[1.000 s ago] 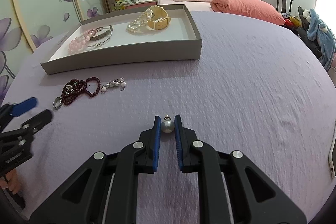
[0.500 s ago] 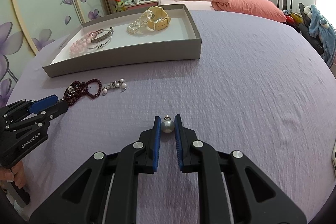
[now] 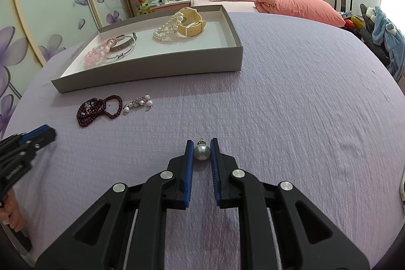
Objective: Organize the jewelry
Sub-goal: 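Grasp the silver ring with the left tool while the right tool holds the earring, then lift and carry the ring and earring over the gray tray with both tools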
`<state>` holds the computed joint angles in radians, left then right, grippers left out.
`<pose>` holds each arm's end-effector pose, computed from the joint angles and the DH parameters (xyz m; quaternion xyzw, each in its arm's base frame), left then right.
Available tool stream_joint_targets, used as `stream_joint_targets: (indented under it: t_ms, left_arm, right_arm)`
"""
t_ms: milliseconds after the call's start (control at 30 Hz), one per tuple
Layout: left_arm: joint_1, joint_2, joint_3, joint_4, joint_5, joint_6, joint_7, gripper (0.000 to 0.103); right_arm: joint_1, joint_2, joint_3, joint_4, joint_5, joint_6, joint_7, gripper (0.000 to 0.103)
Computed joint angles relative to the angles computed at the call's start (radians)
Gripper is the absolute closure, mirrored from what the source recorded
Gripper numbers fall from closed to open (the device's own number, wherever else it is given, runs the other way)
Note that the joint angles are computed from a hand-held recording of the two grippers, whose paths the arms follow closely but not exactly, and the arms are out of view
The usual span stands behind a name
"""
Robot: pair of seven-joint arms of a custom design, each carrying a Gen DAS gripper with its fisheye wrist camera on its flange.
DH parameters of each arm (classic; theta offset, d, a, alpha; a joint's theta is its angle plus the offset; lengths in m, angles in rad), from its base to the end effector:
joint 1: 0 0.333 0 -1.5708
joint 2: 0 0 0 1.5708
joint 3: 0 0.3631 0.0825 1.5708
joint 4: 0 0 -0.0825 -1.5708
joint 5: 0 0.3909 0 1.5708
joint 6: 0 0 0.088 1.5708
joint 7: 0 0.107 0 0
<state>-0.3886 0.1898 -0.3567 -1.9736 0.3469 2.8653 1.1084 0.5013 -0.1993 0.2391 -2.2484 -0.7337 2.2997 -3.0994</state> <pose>0.4769 -0.4451 0.5050 -0.4561 0.8158 -0.3294 0.1343 0.3812 0.3378 0.5192 -0.5072 0.7942 -0.2513 0.2211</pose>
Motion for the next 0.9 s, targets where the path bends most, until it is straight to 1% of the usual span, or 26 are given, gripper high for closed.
stream_joint_targets:
  t_ms: [100, 233, 367, 467, 900]
  left_arm:
    - [0.01, -0.032, 0.012, -0.04, -0.003, 0.024, -0.029, 0.081]
    - [0.024, -0.052, 0.017, -0.065, -0.019, 0.034, -0.041, 0.081]
    - [0.027, -0.054, 0.017, -0.07, -0.026, 0.033, -0.044, 0.081]
    - [0.034, -0.052, 0.009, -0.071, -0.049, 0.032, -0.023, 0.081]
    - [0.027, -0.052, 0.012, -0.073, -0.041, 0.034, -0.032, 0.081]
  right_arm:
    - [0.002, 0.009, 0.002, 0.011, -0.001, -0.008, -0.003, 0.089]
    - [0.007, 0.016, 0.003, 0.018, -0.001, -0.013, -0.011, 0.089]
    - [0.014, 0.027, 0.005, 0.031, -0.003, -0.019, -0.017, 0.089]
    - [0.016, 0.028, 0.005, 0.03, -0.004, -0.018, -0.011, 0.089]
    - [0.023, 0.036, 0.005, 0.037, -0.007, -0.016, -0.014, 0.089]
